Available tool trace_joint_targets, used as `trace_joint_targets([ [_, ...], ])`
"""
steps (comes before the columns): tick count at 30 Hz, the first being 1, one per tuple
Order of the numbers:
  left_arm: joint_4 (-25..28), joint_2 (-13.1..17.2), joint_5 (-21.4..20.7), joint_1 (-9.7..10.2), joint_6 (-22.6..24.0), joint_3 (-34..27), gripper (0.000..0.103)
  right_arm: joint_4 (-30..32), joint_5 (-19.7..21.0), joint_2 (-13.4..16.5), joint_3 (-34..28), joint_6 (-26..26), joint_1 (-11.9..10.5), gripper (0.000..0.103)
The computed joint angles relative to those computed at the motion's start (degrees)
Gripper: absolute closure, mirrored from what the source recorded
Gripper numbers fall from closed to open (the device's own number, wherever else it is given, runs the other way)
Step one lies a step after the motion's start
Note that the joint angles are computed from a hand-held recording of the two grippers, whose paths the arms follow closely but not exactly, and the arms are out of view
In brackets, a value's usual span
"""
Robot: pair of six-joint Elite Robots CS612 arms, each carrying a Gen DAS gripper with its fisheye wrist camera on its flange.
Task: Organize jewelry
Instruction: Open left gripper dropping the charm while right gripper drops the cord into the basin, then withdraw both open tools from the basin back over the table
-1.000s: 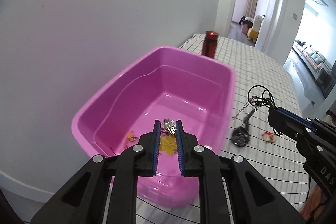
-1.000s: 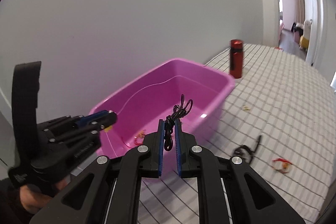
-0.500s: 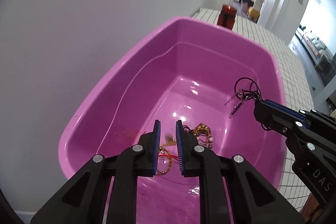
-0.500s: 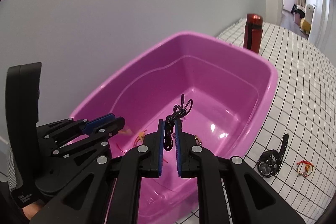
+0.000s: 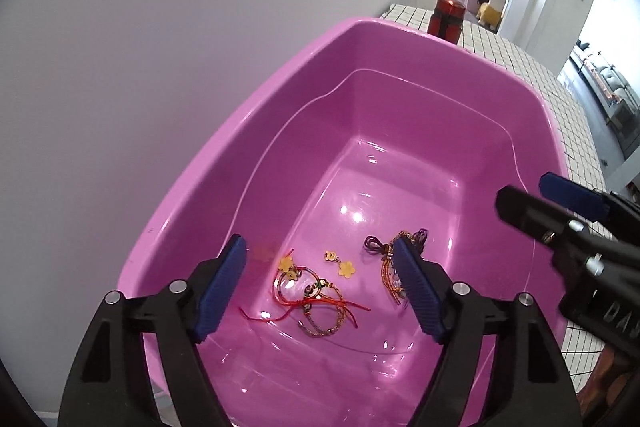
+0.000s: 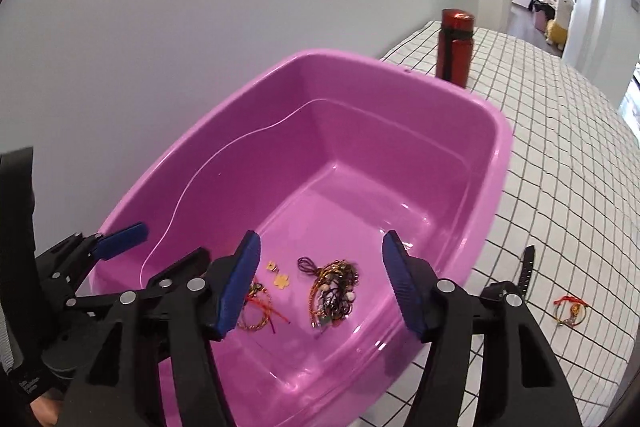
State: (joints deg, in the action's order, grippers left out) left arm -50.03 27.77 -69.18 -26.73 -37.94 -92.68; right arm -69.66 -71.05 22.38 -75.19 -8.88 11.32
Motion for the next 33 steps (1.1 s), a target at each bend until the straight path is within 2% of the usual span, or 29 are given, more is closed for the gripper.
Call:
trace_joint_targets([
  [7, 1.22, 0.06, 0.51, 0.08, -1.89, -0.60, 0.018, 1.43, 1.48, 0.30, -1.23, 1.90, -0.86, 0.040],
  [15, 2.66, -0.34, 0.43, -0.79, -4.80, -1.02, 0.013, 3.26, 2.99, 1.11, -4.13, 2.70, -1.99, 0.036],
  [23, 4.58, -1.20, 2.93, -3.59, -6.73, -1.05, 0.012, 5.37, 4.42, 2.78, -9.16, 3.49, -4.46, 0.033],
  [33, 4.03, -1.97, 4.35, -8.54, -8.75, -0.34, 0.009, 12.60, 6.44, 5.60, -17.81, 1.70, -9.75, 0.032],
])
